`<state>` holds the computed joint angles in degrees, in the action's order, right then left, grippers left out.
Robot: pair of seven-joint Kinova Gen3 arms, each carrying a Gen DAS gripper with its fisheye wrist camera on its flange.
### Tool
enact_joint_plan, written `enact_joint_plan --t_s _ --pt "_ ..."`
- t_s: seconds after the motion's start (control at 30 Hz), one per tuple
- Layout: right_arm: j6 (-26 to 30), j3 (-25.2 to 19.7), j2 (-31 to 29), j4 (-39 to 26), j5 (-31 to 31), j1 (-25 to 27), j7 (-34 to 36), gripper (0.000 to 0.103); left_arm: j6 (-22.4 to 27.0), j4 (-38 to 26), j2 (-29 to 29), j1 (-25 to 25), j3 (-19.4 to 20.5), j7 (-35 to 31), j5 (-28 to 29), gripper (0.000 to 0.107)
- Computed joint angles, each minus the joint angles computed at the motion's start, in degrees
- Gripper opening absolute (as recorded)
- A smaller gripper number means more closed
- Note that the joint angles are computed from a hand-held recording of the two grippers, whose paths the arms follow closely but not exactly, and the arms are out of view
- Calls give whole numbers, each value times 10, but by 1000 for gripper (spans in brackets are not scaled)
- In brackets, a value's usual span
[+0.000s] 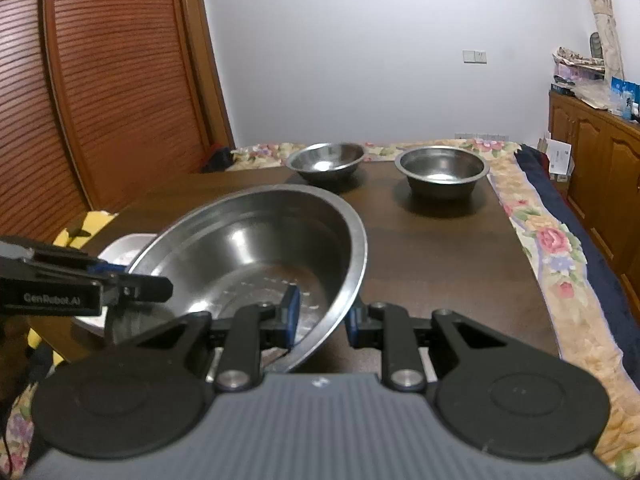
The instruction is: Organize plates and bowls
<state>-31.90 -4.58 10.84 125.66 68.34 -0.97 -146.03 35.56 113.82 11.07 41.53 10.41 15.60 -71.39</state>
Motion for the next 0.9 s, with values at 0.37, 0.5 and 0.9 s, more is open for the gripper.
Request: enact_joint_plan --t_s 0.37,0.5,0.9 --pt "22 -9 13 -5 -4 -5 0 25 -17 2 17 -3 -12 8 -3 26" --pt "31 -12 17 -11 3 -7 -12 25 -19 0 22 1 -17 13 -5 26" --pt "36 -18 29 -17 -5 -9 -14 25 -20 20 20 3 -19 88 -63 26"
